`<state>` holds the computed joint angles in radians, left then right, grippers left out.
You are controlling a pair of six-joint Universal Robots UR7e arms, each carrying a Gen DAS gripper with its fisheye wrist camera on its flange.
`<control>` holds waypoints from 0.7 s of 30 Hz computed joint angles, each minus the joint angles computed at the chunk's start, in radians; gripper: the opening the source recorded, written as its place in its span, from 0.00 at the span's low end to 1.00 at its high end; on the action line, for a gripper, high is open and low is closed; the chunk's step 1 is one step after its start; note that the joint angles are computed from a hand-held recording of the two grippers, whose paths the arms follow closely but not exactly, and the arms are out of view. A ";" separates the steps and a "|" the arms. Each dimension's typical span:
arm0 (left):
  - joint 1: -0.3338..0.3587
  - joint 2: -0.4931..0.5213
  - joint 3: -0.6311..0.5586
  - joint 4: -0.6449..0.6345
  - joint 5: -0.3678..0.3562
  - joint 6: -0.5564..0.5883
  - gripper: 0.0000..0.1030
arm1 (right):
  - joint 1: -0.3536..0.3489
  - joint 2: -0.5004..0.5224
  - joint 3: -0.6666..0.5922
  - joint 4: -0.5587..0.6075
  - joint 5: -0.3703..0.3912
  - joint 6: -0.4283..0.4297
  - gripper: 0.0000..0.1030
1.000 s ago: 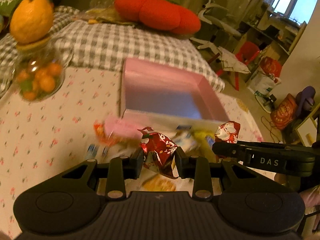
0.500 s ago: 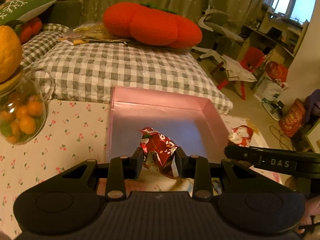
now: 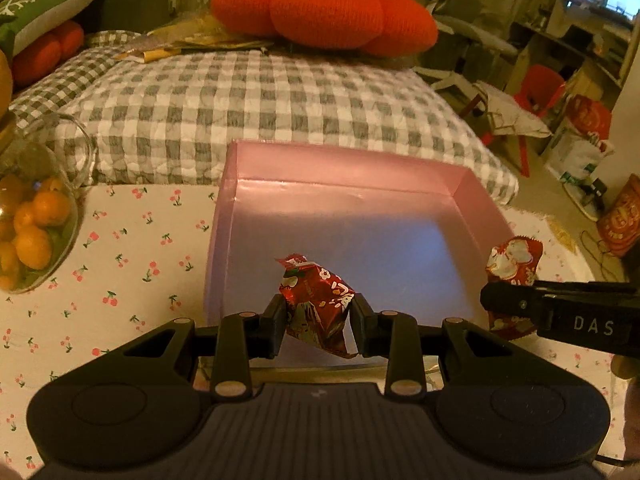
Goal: Organize snacks
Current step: 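Carry both red candies into the pink box and open both tools, then lift both tools out of the box and back over the snacks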
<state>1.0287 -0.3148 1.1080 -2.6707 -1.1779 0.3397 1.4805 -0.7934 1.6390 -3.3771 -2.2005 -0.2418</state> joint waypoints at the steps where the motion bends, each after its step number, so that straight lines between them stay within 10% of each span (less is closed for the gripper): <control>1: -0.001 0.004 -0.002 0.001 0.009 0.001 0.30 | 0.000 0.004 -0.004 -0.001 -0.005 -0.006 0.31; 15: -0.006 0.007 0.006 -0.004 0.041 0.025 0.33 | 0.014 0.014 -0.010 -0.004 -0.045 -0.028 0.33; 21: -0.013 -0.013 0.030 -0.004 0.039 0.032 0.56 | 0.027 0.001 0.005 -0.009 -0.041 -0.003 0.48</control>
